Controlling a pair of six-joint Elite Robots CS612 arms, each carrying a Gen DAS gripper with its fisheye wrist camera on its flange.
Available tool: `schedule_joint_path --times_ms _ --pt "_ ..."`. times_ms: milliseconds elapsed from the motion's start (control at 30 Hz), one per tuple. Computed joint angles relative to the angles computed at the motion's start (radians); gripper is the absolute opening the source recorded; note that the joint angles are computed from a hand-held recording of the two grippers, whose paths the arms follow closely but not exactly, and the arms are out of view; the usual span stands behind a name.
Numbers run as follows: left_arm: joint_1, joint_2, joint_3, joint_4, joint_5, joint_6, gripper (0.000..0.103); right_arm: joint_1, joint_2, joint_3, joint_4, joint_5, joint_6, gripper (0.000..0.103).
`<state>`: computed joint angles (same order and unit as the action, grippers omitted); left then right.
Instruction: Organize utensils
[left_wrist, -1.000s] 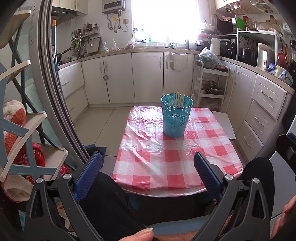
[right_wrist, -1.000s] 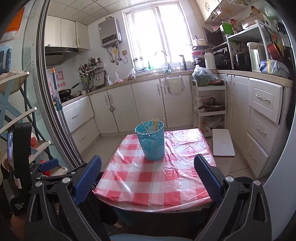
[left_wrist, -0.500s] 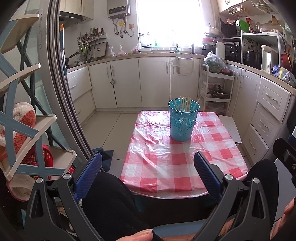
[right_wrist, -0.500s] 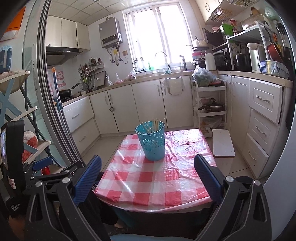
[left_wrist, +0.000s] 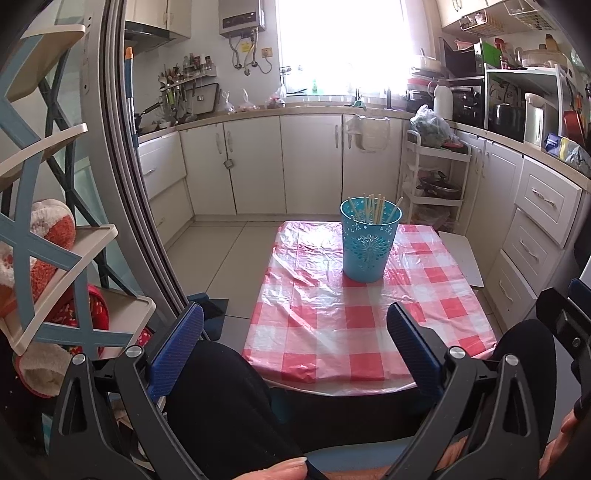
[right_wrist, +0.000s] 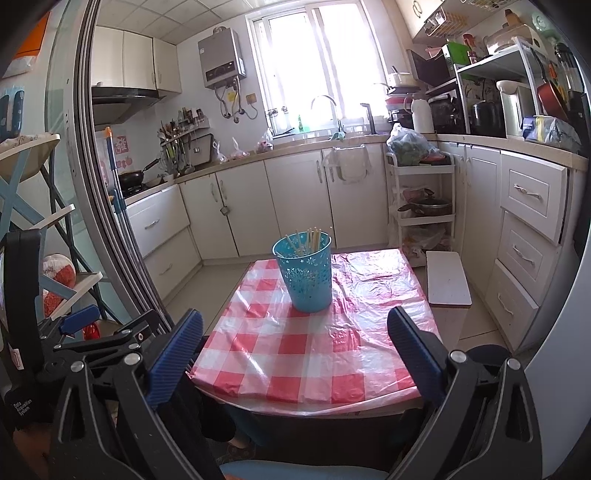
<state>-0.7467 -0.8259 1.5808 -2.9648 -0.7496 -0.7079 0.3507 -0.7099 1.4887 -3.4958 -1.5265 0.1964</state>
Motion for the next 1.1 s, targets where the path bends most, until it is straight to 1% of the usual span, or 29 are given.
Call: schedule_joint_path --times_ms 367,500,567,600,633,667,700,767,833,967,1033,1100 --pt "0.0 0.0 0.003 0.0 0.0 -0.003 0.095 0.001 -0.001 0.001 0.013 0.005 -0.002 0.096" --pt "0.001 0.0 0.008 -0.008 -0.014 -0.001 0.095 0.002 -0.001 0.0 0.019 0.006 -0.005 0.096" --pt "0.002 0.003 0.011 -0.034 -0.032 0.011 0.095 0.002 -0.001 0.0 0.02 0.006 -0.006 0.096" --pt "0.0 0.006 0.018 -0.077 -0.031 0.027 0.095 0.002 0.0 0.0 0.02 0.006 -0.006 0.096" --pt "-0.005 0.012 0.026 -0.132 -0.008 0.049 0.095 0.002 0.0 0.0 0.02 0.005 -0.006 0.096" --pt "-0.01 0.015 0.027 -0.145 0.023 0.056 0.095 0.002 0.0 -0.001 0.02 0.005 -0.006 0.096" --pt "-0.015 0.015 0.026 -0.133 0.052 0.064 0.095 0.003 0.0 -0.001 0.02 0.004 -0.006 0.096" --pt "-0.015 0.016 0.019 -0.12 0.055 0.075 0.095 0.003 0.002 -0.002 0.018 -0.002 -0.006 0.096" --pt "-0.013 0.016 0.014 -0.101 0.043 0.077 0.095 0.004 0.005 -0.006 0.016 -0.012 -0.013 0.096" --pt "0.001 0.011 0.003 -0.05 -0.023 0.056 0.095 0.003 0.015 -0.021 0.025 -0.036 -0.027 0.096" --pt "0.003 0.014 -0.006 -0.017 -0.017 0.039 0.095 0.003 0.023 -0.036 0.038 -0.054 -0.043 0.096" --pt "0.011 0.015 -0.011 -0.002 -0.048 0.021 0.095 0.002 0.034 -0.057 0.059 -0.073 -0.051 0.096"
